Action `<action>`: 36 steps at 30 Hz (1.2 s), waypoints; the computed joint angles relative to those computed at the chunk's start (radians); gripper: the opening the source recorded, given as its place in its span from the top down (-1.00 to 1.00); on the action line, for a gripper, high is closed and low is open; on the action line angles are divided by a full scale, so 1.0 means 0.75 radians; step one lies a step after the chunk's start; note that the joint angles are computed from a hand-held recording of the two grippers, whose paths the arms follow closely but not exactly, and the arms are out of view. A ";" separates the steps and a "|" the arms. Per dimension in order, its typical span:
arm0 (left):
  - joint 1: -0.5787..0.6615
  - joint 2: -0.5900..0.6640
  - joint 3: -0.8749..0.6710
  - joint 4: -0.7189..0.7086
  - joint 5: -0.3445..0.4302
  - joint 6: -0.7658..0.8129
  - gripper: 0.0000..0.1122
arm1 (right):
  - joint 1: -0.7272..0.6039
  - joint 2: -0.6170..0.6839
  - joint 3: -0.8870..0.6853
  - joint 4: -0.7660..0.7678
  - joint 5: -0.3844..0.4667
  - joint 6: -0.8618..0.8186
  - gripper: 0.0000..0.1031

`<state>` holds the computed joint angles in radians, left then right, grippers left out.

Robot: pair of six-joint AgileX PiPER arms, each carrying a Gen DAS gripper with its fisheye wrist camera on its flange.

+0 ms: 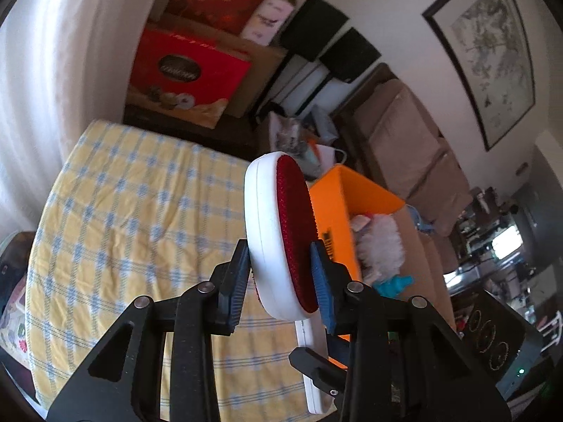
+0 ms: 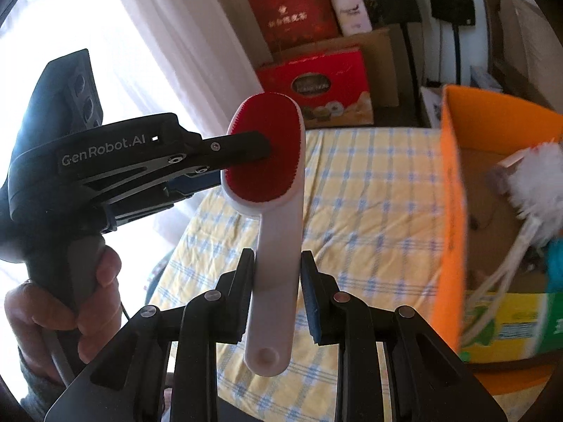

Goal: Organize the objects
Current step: 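Lift the lint brush with both grippers and carry it over the orange box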

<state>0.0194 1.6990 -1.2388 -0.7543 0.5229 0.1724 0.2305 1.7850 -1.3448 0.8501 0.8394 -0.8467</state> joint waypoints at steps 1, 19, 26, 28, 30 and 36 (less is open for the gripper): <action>-0.018 0.009 -0.025 0.022 0.005 -0.027 0.43 | -0.008 0.000 -0.015 -0.007 0.004 0.011 0.50; -0.354 0.413 -0.717 0.491 0.225 -0.497 0.43 | -0.339 0.089 -0.171 -0.009 0.150 0.068 0.50; -0.429 0.592 -0.948 0.621 0.347 -0.572 0.42 | -0.402 0.223 -0.289 -0.060 0.199 0.147 0.50; -0.439 0.629 -1.001 0.639 0.384 -0.589 0.41 | -0.416 0.265 -0.347 -0.082 0.229 0.181 0.50; -0.449 0.666 -1.055 0.670 0.421 -0.596 0.41 | -0.420 0.292 -0.389 -0.100 0.247 0.211 0.50; -0.475 0.659 -1.037 0.707 0.435 -0.575 0.13 | -0.409 0.339 -0.493 -0.194 0.238 0.312 0.43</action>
